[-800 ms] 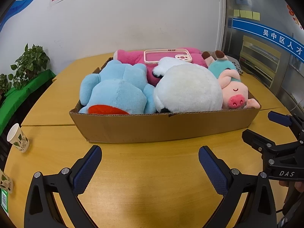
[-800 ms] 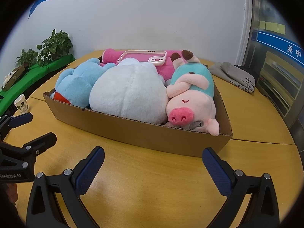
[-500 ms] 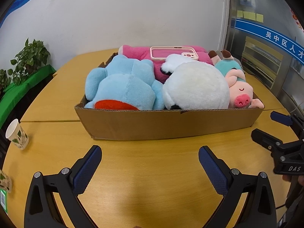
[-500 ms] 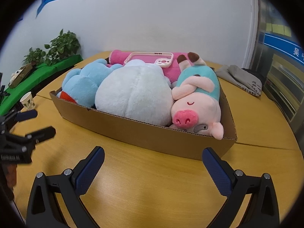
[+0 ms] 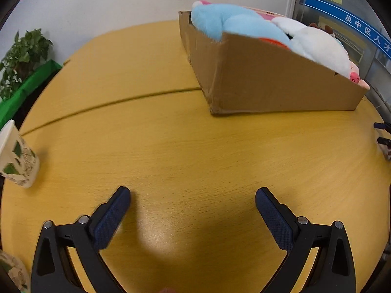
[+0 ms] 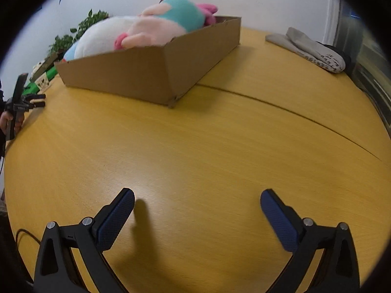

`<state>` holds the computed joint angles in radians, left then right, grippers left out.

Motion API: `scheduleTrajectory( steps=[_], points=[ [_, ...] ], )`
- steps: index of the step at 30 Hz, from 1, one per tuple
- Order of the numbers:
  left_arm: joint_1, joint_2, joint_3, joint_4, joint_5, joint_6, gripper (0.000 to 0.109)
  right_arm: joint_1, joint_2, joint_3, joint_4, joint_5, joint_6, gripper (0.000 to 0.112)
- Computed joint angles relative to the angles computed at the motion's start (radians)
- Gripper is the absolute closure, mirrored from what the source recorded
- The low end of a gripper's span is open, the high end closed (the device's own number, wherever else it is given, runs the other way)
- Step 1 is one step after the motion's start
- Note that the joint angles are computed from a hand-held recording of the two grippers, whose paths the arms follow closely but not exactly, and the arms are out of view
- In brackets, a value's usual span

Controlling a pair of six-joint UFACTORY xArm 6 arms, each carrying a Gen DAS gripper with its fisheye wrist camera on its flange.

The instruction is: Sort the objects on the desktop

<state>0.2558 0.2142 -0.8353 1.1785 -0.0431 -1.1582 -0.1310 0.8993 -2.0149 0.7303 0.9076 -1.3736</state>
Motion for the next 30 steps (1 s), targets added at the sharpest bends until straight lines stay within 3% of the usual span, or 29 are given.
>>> scheduleTrajectory(
  steps=[5,10,16,20,22,30],
  points=[
    [0.004,0.024,-0.007,-0.049,-0.03,0.093,0.006,0.002,-0.032,0.065,-0.006,-0.06,-0.047,0.009],
    [0.032,0.023,0.014,-0.076,-0.059,0.143,0.006,-0.007,-0.026,0.058,-0.006,-0.046,-0.062,0.009],
    [0.03,0.014,0.028,-0.126,-0.061,0.195,0.006,-0.012,0.047,-0.076,-0.04,0.023,-0.038,0.009],
    [0.022,-0.002,0.034,-0.078,-0.051,0.14,0.006,-0.008,0.113,-0.19,-0.064,0.066,-0.006,0.009],
    [-0.012,0.002,0.024,-0.148,-0.03,0.184,0.006,-0.008,0.121,-0.203,-0.067,0.069,-0.003,0.009],
    [-0.017,0.005,0.021,-0.164,-0.027,0.197,0.006,-0.007,0.137,-0.222,-0.07,0.07,-0.003,0.009]
  ],
)
